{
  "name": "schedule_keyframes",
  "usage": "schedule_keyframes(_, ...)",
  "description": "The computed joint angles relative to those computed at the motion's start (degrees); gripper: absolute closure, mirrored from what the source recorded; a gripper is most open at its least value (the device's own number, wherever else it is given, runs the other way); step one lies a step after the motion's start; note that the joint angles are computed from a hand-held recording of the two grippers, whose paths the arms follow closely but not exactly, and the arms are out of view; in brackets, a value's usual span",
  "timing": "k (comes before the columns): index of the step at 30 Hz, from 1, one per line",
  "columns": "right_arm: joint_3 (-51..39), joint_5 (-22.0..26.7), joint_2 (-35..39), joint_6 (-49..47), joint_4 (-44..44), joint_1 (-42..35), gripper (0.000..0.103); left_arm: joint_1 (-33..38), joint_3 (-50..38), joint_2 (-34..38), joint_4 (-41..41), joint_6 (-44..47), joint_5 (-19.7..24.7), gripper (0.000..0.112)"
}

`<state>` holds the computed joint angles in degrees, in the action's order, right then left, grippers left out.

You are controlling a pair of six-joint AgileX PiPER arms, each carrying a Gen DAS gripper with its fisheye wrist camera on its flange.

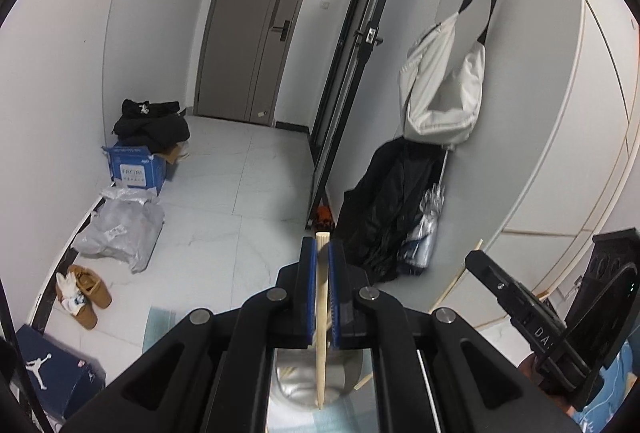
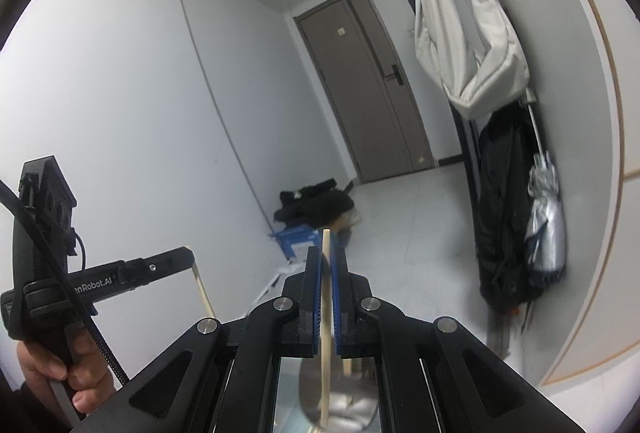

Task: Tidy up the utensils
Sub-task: 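Carry both held chopsticks over the white holder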

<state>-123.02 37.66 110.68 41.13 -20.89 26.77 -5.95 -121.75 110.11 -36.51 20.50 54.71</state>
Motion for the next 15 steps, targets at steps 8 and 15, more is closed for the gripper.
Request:
schedule_keyframes(8, -22.22, 7.64, 13.28, -5.36, 3.5, -2.99, 0.099, -2.05, -16.54, 10.57, 4.27, -5.7, 2.62, 0.11)
schedule_keyframes(15, -34.55, 11.99, 22.25, -8.14, 2.24, -2.65, 0.099, -3.63, -22.17, 16.05, 7.37, -4.95, 2.15, 0.11)
